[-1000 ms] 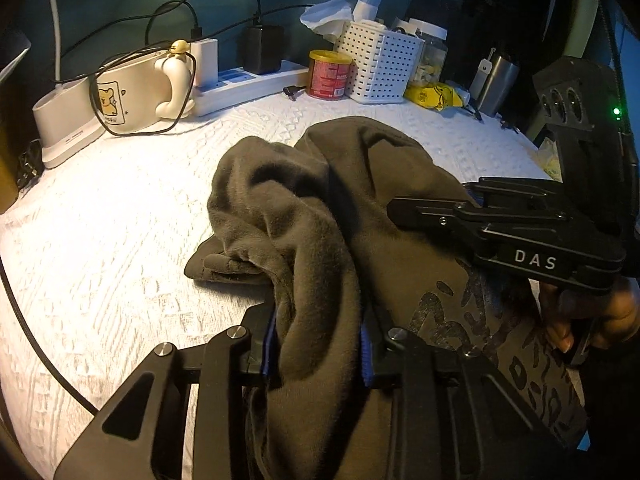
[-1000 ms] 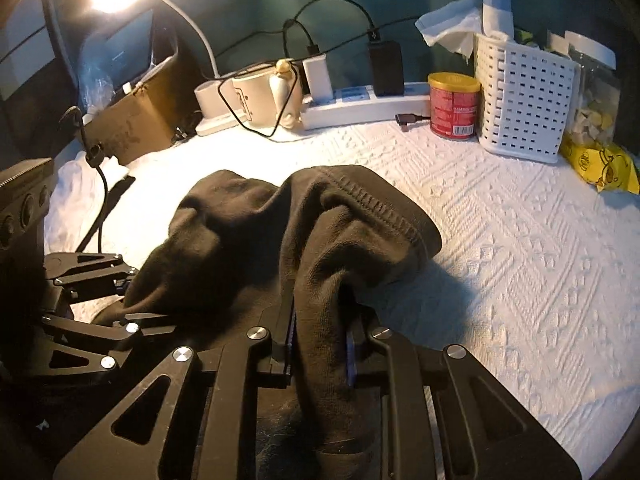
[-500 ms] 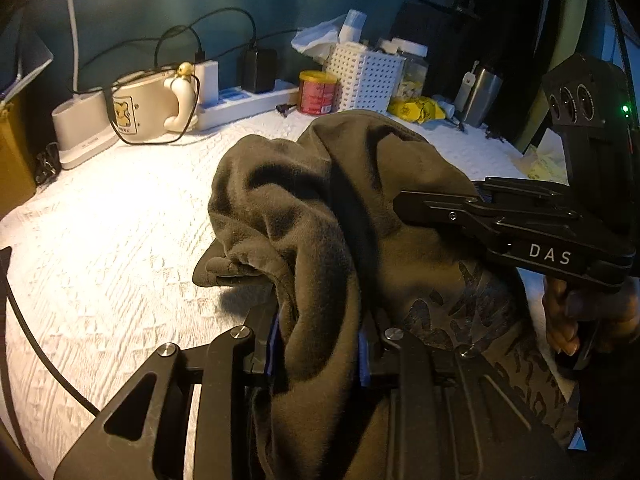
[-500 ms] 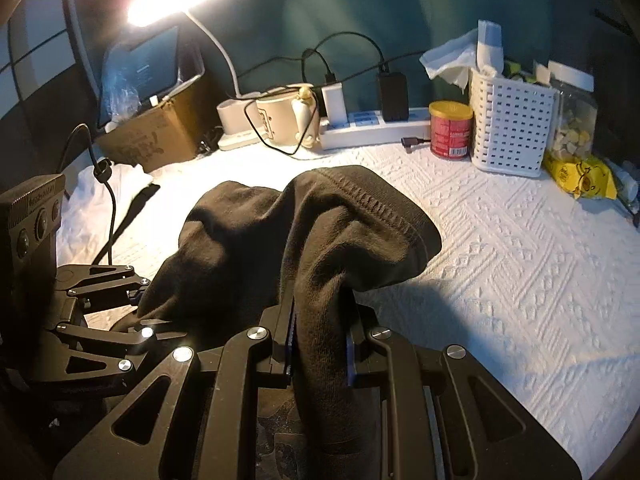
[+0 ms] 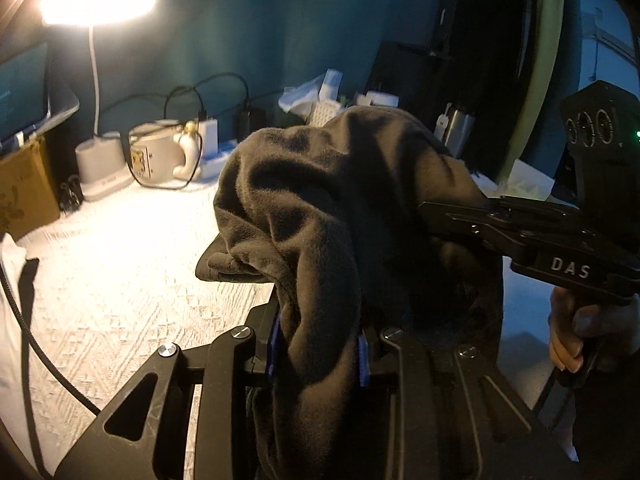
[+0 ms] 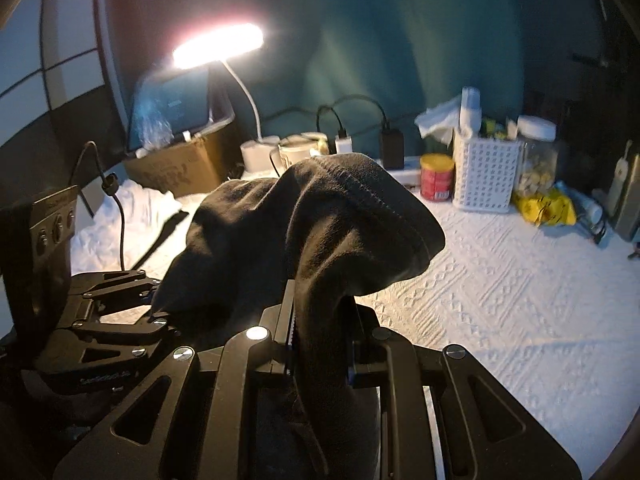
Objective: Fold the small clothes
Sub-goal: 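Lift the folded brown shirt up off the table with both tools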
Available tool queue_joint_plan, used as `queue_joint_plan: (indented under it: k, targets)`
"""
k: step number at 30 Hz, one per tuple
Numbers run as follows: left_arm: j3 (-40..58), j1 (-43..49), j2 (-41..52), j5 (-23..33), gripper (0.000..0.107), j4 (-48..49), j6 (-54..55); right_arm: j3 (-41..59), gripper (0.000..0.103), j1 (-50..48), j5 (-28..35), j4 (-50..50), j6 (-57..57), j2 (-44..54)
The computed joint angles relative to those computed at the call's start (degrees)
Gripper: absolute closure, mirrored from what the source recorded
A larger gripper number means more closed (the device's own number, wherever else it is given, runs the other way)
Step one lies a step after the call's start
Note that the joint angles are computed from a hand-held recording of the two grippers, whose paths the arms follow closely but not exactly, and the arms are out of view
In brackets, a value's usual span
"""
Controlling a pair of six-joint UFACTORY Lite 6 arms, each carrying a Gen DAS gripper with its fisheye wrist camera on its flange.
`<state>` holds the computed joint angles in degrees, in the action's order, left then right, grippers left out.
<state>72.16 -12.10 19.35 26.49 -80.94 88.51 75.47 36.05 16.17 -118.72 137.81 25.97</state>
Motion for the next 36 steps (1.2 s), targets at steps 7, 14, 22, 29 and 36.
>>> queue_joint_plan:
  k: [7, 14, 22, 29, 36]
  targets:
    - [-5.4, 1.5, -8.3, 3.7, 0.081, -2.1, 1.1, -6.9, 0.084, 4.7, 5.8, 4.3, -3.2, -9.1]
    - [-8.9, 3.0, -15.5, 5.5, 0.081, -3.2, 2.6, -7.3, 0.084, 11.4, 12.7, 13.3, -13.9, -14.0]
    - [-10.8, 6.0, -21.7, 8.2, 0.081, -5.2, 4.1, -5.7, 0.084, 17.8, 19.5, 16.8, -20.4, -17.3]
    - [-14.3, 10.1, -28.8, 11.1, 0.082, -7.5, 6.0, -1.3, 0.084, 22.6, 23.6, 18.8, -26.7, -17.0]
    - [-14.2, 15.9, -29.6, 14.1, 0.082, -9.6, 9.1, 6.9, 0.084, 25.4, 25.1, 19.9, -32.8, -12.1]
